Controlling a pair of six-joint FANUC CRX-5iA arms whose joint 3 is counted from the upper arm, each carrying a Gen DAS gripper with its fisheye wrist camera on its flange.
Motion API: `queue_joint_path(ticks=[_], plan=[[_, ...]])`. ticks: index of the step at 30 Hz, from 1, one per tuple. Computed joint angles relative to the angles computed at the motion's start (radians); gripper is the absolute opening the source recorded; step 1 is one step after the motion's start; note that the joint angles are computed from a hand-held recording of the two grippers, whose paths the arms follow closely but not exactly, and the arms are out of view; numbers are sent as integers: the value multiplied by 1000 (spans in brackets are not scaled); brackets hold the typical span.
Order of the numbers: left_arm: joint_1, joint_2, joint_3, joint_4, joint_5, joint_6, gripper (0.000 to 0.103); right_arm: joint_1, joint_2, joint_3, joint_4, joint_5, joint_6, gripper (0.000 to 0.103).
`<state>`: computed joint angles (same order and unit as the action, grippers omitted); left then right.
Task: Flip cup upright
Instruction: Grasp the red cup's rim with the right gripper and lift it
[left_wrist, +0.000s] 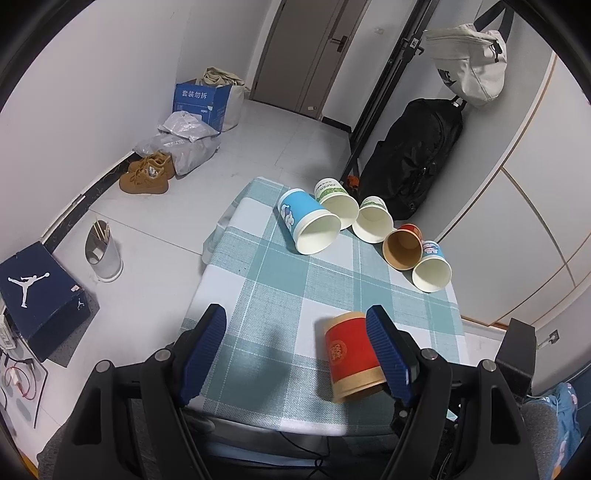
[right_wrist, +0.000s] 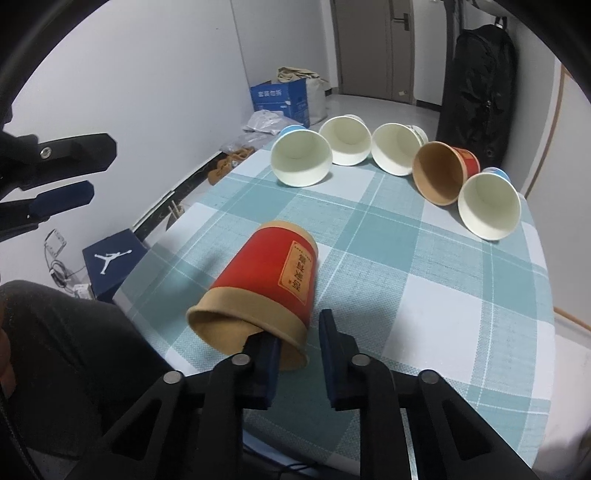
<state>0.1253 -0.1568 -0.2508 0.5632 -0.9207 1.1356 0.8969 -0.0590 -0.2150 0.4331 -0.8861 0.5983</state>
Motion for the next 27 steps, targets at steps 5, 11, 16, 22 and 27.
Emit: queue_joint_path(ticks=[5,11,16,22,27], plan=[[-1,2,3,-7,-3,0,74,0,-5,-9,23,0,-32,6],[-6,33,32,-26,-37,24,74,-5,-18,-17,28,-2,-57,4],[-13,41,45,-54,-46,51,74,-12,-32,-9,22,-22,-65,2],[-30,47,57,-84,-47,70,74,-55,-65,20,-59,-56,-9,2],[-49,54,71,-115,-50,96,74,-96,-93,78,-144,-115,78,2]])
